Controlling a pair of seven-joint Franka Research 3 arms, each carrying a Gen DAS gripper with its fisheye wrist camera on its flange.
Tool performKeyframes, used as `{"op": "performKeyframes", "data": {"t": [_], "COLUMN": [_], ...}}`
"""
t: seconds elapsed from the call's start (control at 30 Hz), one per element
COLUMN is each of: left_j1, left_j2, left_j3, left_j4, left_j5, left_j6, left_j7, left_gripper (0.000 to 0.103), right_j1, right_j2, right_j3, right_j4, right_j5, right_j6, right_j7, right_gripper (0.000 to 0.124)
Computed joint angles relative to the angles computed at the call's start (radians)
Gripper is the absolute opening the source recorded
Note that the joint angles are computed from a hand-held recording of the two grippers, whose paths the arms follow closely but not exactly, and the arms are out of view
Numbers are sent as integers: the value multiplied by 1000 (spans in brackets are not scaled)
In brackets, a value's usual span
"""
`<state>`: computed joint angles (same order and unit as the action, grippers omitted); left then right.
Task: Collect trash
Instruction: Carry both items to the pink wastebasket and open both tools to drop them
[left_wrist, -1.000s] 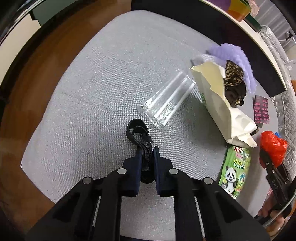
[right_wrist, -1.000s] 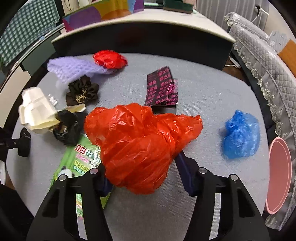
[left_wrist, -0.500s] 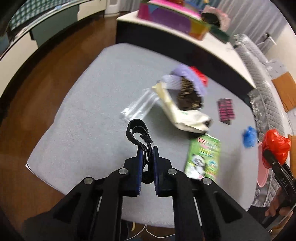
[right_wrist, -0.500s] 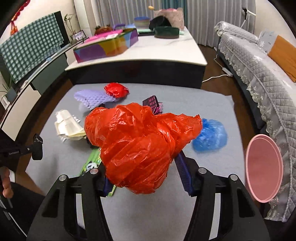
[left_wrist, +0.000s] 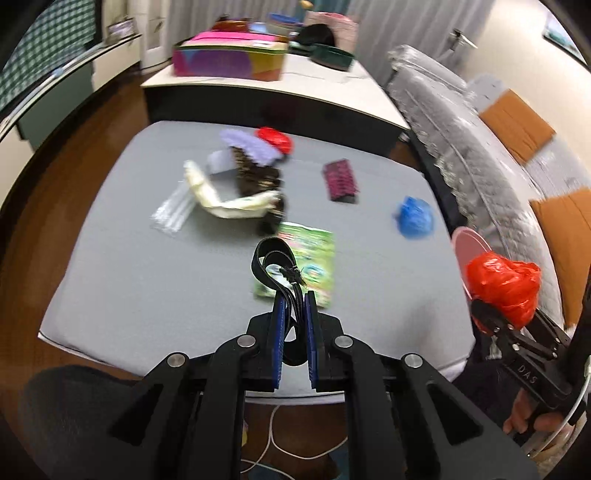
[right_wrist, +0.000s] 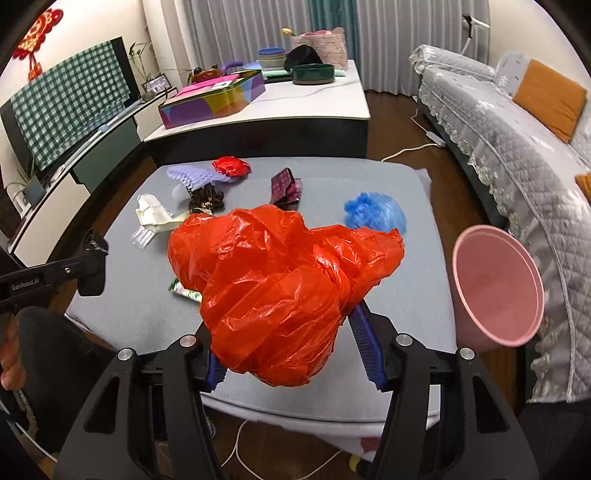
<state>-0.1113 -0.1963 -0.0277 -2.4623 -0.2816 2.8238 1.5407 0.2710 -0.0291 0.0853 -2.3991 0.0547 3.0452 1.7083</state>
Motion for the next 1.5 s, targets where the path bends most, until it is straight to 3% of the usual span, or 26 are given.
{"op": "performKeyframes", "data": {"t": [0.47, 0.7, 0.87, 1.23, 1.5], "left_j1": [-70, -76, -80, -129, -236], "left_j2": [96, 205, 319, 660, 946], "left_j3": [-93, -150, -200, -303, -290], "left_j4": [121, 267, 431, 884, 1294], "left_j5": [51, 94, 108, 186, 270], "left_j6": [-34, -72, -122, -243, -415], "left_j7": [18, 17, 42, 95, 63], "left_gripper": [10, 10, 10, 10, 10], "right_j1": [-66, -168, -233, -267, -309], "right_j2": [-82, -69, -49, 104, 244], "right_j3": [-36, -39, -58, -163, -173], "right_j4": [-107, -86, -44, 117, 242], "right_j5": [147, 86, 22, 73, 206], "right_j6": [50, 56, 61, 38, 24], "right_j7": [-96, -51, -23, -55, -152], "right_gripper": [58, 58, 58, 59, 59]}}
